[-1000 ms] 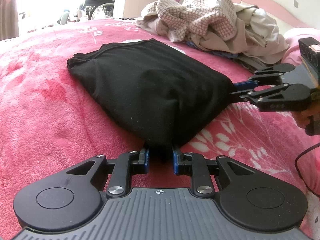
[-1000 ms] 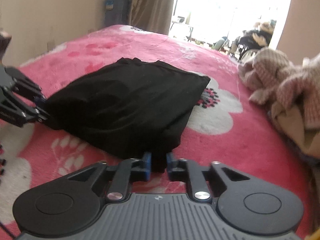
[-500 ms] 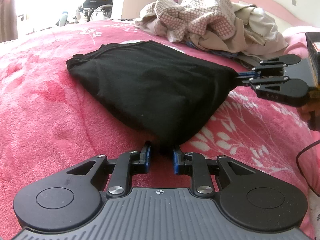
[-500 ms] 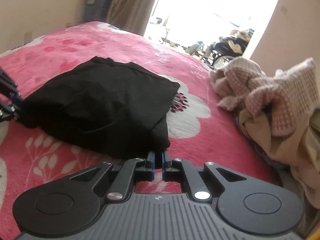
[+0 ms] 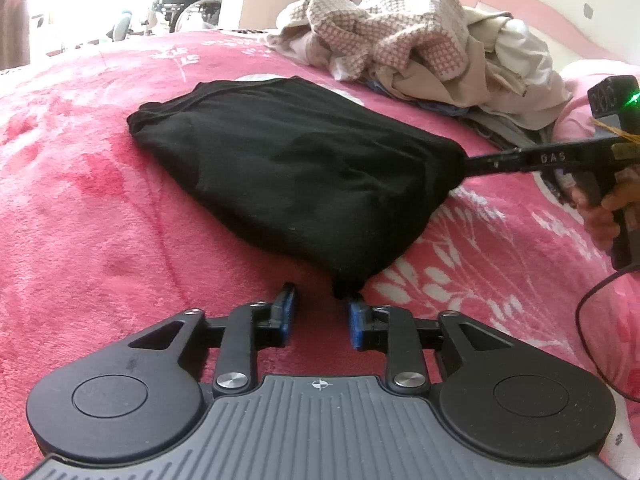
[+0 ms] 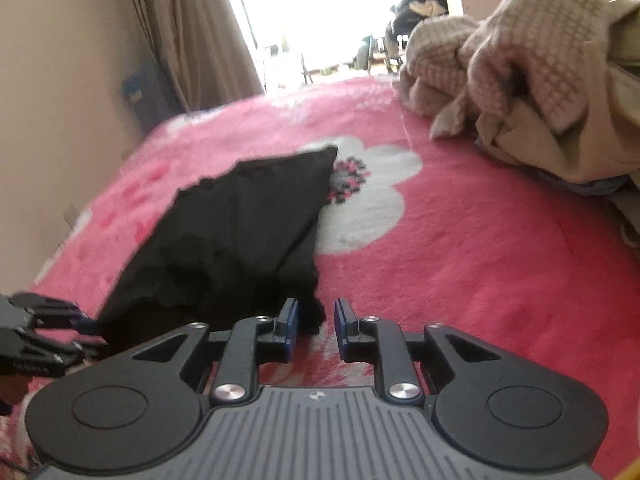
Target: Fold clothes
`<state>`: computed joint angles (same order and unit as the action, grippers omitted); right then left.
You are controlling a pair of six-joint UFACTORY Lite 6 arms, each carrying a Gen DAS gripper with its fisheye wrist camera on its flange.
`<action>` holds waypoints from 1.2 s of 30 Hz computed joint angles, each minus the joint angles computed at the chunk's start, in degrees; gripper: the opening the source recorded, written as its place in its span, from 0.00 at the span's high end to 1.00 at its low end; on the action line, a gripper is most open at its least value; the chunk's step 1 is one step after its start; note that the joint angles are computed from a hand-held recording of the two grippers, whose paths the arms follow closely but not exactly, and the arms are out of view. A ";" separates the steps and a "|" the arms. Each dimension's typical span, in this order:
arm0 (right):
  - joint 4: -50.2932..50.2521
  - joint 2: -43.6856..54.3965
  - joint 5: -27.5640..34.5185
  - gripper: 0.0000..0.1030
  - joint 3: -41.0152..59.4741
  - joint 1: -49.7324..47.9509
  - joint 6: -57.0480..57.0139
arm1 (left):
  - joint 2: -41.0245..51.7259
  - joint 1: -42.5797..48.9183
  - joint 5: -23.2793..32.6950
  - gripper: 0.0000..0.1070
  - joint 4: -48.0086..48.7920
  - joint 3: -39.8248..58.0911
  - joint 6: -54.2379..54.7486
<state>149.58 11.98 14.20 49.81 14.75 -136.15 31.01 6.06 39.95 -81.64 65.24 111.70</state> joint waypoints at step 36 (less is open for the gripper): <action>-0.11 3.75 3.13 0.98 0.85 1.79 -13.30 | -2.16 -0.41 2.87 0.64 1.27 -1.57 -1.84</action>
